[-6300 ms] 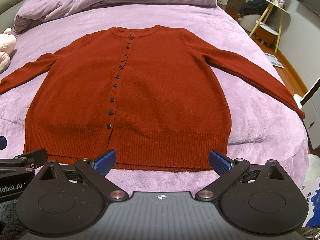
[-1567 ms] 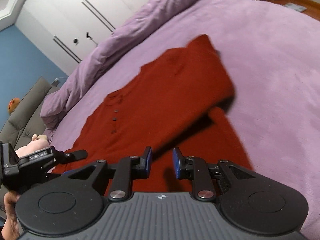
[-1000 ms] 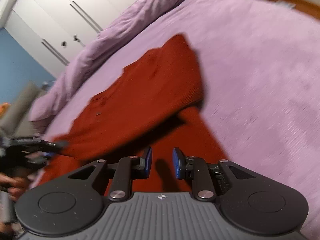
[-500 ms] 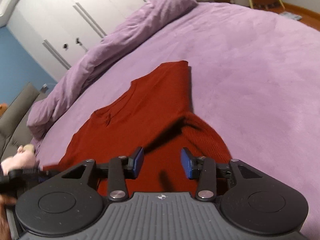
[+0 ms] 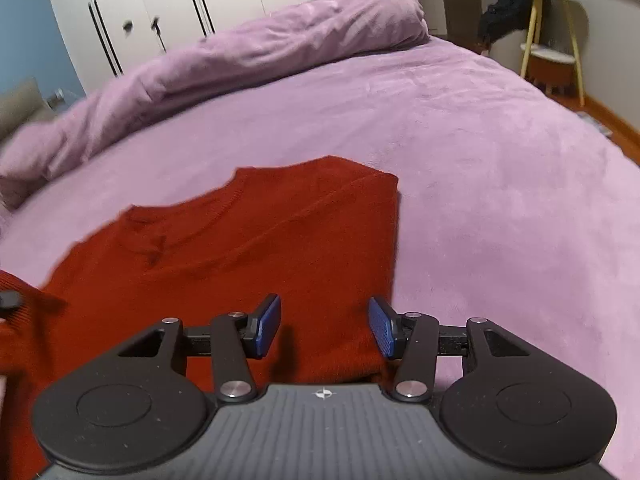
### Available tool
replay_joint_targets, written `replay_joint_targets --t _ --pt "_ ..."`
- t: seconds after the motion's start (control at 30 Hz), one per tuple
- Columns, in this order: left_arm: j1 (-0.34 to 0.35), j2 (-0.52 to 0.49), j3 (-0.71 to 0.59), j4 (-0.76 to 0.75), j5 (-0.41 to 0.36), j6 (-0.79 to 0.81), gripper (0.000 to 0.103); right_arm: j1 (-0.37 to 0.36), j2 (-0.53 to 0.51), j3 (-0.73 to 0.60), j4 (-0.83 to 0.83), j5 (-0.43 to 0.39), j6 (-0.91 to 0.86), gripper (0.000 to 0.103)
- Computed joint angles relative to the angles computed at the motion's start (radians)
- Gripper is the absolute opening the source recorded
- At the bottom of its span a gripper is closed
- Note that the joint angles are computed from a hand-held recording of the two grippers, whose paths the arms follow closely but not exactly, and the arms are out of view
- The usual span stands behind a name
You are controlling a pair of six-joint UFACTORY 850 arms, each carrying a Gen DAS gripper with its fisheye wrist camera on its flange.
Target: Fold small clothes
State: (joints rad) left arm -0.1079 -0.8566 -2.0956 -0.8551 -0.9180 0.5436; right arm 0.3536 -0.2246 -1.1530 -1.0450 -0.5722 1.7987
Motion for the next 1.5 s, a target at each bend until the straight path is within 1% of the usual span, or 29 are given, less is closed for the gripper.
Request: replay_joint_targets --t 0.03,0.1,0.13,0.17,0.2,0.23,0.3,0.33,0.4,0.47,0.53,0.57,0.6,0.67,0.73,0.77,0.83,0.9,0.93,0.97,1.0,1.03,1.1,1.13,1.2,1.3,1.4,1.47,1.5 --pt "-0.004 -0.005 -0.007 0.023 0.006 -0.005 0.012 0.001 -0.015 -0.013 -0.004 -0.011 -0.02 0.048" --pt "-0.009 -0.017 -0.021 0.053 0.007 -0.015 0.012 0.005 -0.04 -0.038 0.011 -0.044 -0.063 0.04" --pt "-0.011 -0.019 -0.021 0.062 0.009 -0.02 0.012 0.008 -0.052 -0.05 0.014 -0.066 -0.081 0.03" --pt "-0.012 -0.019 -0.021 0.069 0.014 -0.023 0.011 0.01 -0.058 -0.056 0.008 -0.082 -0.09 0.025" --pt "-0.015 -0.017 -0.015 0.074 0.028 -0.022 0.011 0.013 -0.057 -0.053 -0.009 -0.091 -0.085 0.013" --pt "-0.016 -0.007 -0.002 0.076 0.046 -0.008 0.011 0.014 -0.049 -0.043 -0.04 -0.087 -0.066 0.008" --pt "-0.023 0.022 0.037 0.068 0.101 0.048 0.011 0.019 -0.038 -0.029 -0.099 -0.107 -0.015 0.004" --pt "-0.028 0.041 0.063 0.048 0.134 0.097 0.011 0.027 -0.034 -0.024 -0.132 -0.144 0.019 0.002" --pt "-0.035 0.072 0.104 0.003 0.187 0.191 0.01 0.038 -0.031 -0.017 -0.173 -0.2 0.083 0.002" --pt "-0.05 0.089 0.127 -0.01 0.237 0.264 0.011 0.038 -0.038 -0.018 -0.168 -0.245 0.107 0.002" --pt "-0.066 0.079 0.115 0.038 0.256 0.26 0.011 0.031 -0.043 -0.019 -0.131 -0.254 0.107 0.002" --pt "-0.073 0.071 0.107 0.083 0.261 0.232 0.011 0.027 -0.045 -0.019 -0.114 -0.249 0.094 0.003" --pt "-0.083 0.059 0.092 0.161 0.264 0.17 0.012 0.023 -0.048 -0.023 -0.084 -0.243 0.058 0.004" --pt "-0.092 0.037 0.067 0.276 0.249 0.063 0.013 0.031 -0.051 -0.032 -0.057 -0.269 0.029 0.004" --pt "-0.089 0.042 0.085 0.275 0.248 0.065 0.015 0.047 -0.026 -0.013 -0.095 -0.266 0.072 0.005" --pt "-0.088 0.048 0.099 0.267 0.256 0.072 0.018 0.053 -0.011 -0.001 -0.116 -0.249 0.09 0.007" --pt "-0.085 0.047 0.103 0.258 0.25 0.067 0.023 0.069 0.018 0.023 -0.146 -0.185 0.099 0.007" --pt "-0.081 0.038 0.091 0.256 0.234 0.053 0.022 0.08 0.04 0.047 -0.161 -0.101 0.112 0.007" --pt "-0.079 0.033 0.083 0.25 0.225 0.051 0.019 0.081 0.042 0.052 -0.148 -0.061 0.087 0.007" --pt "-0.077 0.026 0.071 0.247 0.211 0.05 0.014 0.085 0.036 0.048 -0.122 -0.05 0.05 0.007" --pt "-0.078 0.02 0.058 0.256 0.2 0.042 0.013 0.09 0.022 0.039 -0.085 -0.065 -0.003 0.007" --pt "-0.079 0.017 0.049 0.269 0.192 0.033 0.012 0.096 0.009 0.03 -0.064 -0.096 -0.042 0.007" --pt "-0.082 0.018 0.043 0.292 0.196 0.025 0.011 0.112 -0.008 0.019 -0.076 -0.177 -0.068 0.006" --pt "-0.082 0.018 0.041 0.291 0.192 0.027 0.011 0.113 -0.018 0.008 -0.063 -0.212 -0.098 0.003" --pt "-0.08 0.014 0.034 0.289 0.182 0.021 0.011 0.108 -0.013 0.018 -0.063 -0.201 -0.096 0.002" --pt "-0.075 -0.006 0.005 0.301 0.146 -0.028 0.011 0.114 -0.007 0.03 -0.072 -0.208 -0.119 0.002" --pt "-0.046 -0.041 -0.046 0.22 0.064 -0.053 0.013 0.117 0.002 0.039 -0.081 -0.205 -0.113 0.002" --pt "-0.018 -0.049 -0.051 0.113 0.014 -0.019 0.023 0.11 0.015 0.056 -0.093 -0.18 -0.081 0.002" --pt "-0.008 -0.053 -0.057 0.078 -0.011 -0.017 0.026 0.104 0.016 0.055 -0.095 -0.168 -0.075 0.002"
